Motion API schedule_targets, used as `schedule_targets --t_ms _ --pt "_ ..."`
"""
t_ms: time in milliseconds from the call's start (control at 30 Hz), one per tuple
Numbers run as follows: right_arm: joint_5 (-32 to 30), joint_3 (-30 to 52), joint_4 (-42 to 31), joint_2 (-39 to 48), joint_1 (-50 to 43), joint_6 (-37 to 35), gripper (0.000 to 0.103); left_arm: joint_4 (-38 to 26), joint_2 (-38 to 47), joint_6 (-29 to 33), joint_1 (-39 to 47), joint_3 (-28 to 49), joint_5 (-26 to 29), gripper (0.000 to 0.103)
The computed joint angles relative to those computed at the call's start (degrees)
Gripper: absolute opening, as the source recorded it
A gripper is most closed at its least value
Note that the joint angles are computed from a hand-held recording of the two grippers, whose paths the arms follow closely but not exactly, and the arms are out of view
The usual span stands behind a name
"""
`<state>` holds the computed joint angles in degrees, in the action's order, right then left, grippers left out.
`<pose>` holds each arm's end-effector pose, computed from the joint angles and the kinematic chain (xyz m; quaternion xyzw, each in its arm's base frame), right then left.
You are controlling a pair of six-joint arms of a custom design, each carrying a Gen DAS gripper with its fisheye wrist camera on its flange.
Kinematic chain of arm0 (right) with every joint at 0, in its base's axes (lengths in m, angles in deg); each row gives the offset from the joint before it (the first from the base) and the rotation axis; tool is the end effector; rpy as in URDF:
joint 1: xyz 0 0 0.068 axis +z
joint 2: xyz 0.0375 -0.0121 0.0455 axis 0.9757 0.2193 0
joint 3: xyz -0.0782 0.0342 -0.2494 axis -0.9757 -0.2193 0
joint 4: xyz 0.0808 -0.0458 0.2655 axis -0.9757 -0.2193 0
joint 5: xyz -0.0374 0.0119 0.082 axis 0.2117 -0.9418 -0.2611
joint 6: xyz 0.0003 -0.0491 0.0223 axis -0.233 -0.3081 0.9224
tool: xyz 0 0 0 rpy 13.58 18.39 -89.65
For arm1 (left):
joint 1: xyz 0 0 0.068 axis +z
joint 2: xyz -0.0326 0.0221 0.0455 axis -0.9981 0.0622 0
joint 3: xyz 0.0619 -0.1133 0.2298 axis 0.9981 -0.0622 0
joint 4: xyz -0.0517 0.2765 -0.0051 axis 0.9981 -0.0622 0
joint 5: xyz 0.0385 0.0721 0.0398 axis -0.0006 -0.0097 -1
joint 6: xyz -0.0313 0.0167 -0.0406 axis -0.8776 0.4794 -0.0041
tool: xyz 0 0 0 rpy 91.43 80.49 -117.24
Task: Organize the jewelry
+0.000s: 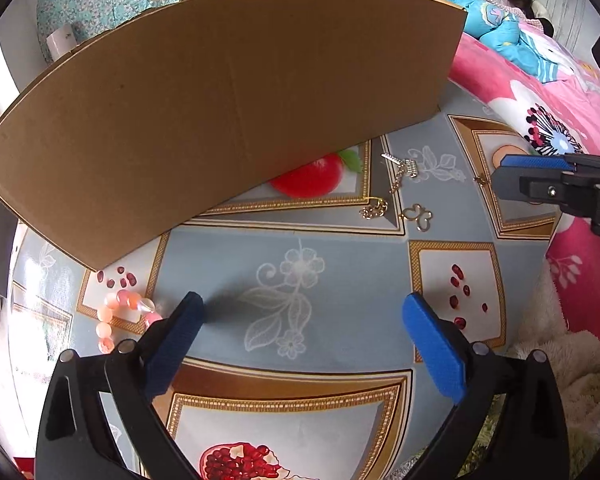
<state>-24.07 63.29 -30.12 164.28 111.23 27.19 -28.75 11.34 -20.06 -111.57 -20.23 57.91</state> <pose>0.2554 0.1769 0.1645 -0.1744 0.9393 0.1725 0.2400 0.2201 -0.0985 0.1177 0.1031 0.9607 -0.0218 0.2569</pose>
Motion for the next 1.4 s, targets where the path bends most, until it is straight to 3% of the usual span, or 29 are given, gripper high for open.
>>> schedule_targets --t_ms 233,700,1400 --pt "6.01 0.94 -0.77 2.40 0.44 -0.98 0.031 0.37 -1.15 0.35 0.16 -0.97 -0.09 0.098" --pt "11.41 1.44 1.88 5.61 2.18 -2.11 0.012 0.47 -0.76 0.25 -0.02 -0.77 -0.53 0.099" --pt "10.03 0.02 3.07 4.75 1.23 -2.67 0.008 0.80 0.21 -0.38 -0.17 -0.24 -1.16 0.099"
